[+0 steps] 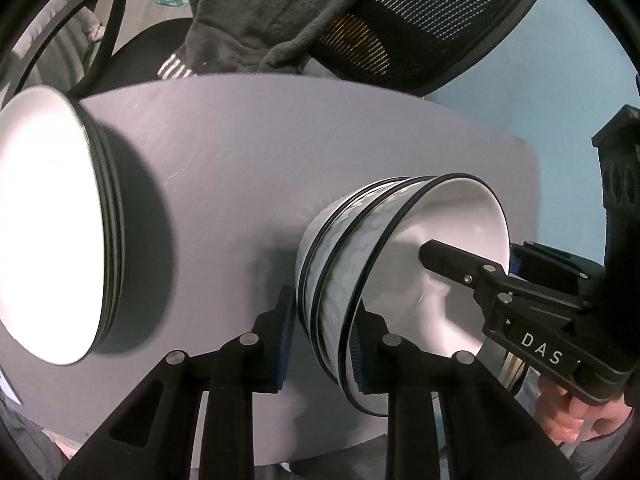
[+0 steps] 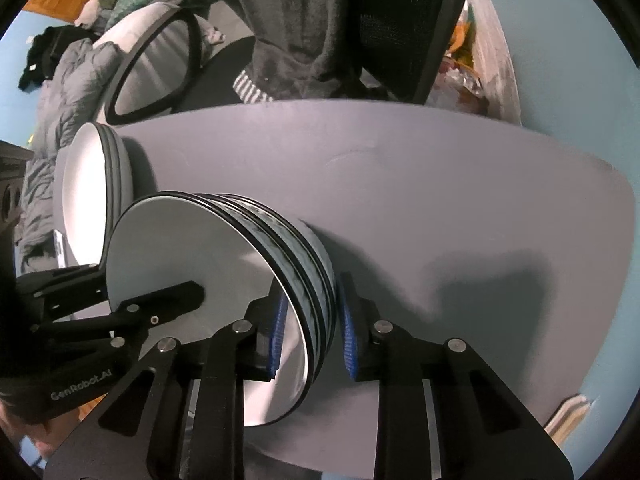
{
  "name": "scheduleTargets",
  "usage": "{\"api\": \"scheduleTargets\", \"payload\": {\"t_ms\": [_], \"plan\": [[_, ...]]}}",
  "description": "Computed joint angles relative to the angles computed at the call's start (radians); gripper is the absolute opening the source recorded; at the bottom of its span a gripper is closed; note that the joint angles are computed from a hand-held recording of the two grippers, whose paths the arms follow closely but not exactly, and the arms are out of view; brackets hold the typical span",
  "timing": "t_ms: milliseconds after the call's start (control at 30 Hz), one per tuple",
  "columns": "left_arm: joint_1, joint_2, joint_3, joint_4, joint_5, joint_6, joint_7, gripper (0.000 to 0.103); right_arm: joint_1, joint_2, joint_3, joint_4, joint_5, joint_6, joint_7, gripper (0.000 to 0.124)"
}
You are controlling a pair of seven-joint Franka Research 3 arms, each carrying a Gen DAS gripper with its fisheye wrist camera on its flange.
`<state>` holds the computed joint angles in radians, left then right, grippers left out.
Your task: Organize plates and bowls
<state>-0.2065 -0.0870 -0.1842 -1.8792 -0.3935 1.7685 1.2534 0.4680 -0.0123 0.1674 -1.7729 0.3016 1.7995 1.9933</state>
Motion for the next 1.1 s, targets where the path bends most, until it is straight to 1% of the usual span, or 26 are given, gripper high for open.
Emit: {"api": "scheduleTargets", "payload": {"t_ms": [133, 300, 500, 600, 800, 933, 1100], "plan": [[0.003, -0.051, 0.009, -0.049, 0.003, -0.016, 0.033, 0.024, 0.012, -0.022, 0.011, -0.029, 0.023, 0.01, 0.027, 0.024], [0.009, -0.138, 0.036, -0.129, 0.007, -0.047, 0.073, 0.024, 0.037, -0.046, 0.03, -0.071, 0.066, 0.047, 0.07, 0.024], [0.013, -0.235, 0.057, -0.209, 0.062, -0.089, 0.099, 0.024, 0.075, -0.049, 0.054, -0.092, 0.098, 0.102, 0.13, 0.024], [0.018, -0.275, 0.076, -0.247, 0.062, -0.097, 0.102, 0.024, 0.095, -0.035, 0.064, -0.083, 0.105, 0.116, 0.159, 0.024], [0.035, -0.352, 0.107, -0.314, 0.085, -0.118, 0.121, 0.024, 0.136, 0.022, 0.081, -0.016, 0.061, 0.117, 0.204, 0.024], [0.054, -0.388, 0.135, -0.346, 0.088, -0.128, 0.128, 0.024, 0.156, 0.061, 0.083, 0.023, 0.071, 0.117, 0.195, 0.024], [0.065, -0.422, 0.138, -0.371, 0.1, -0.13, 0.12, 0.024, 0.181, 0.108, 0.086, 0.079, 0.057, 0.105, 0.188, 0.024]]}}
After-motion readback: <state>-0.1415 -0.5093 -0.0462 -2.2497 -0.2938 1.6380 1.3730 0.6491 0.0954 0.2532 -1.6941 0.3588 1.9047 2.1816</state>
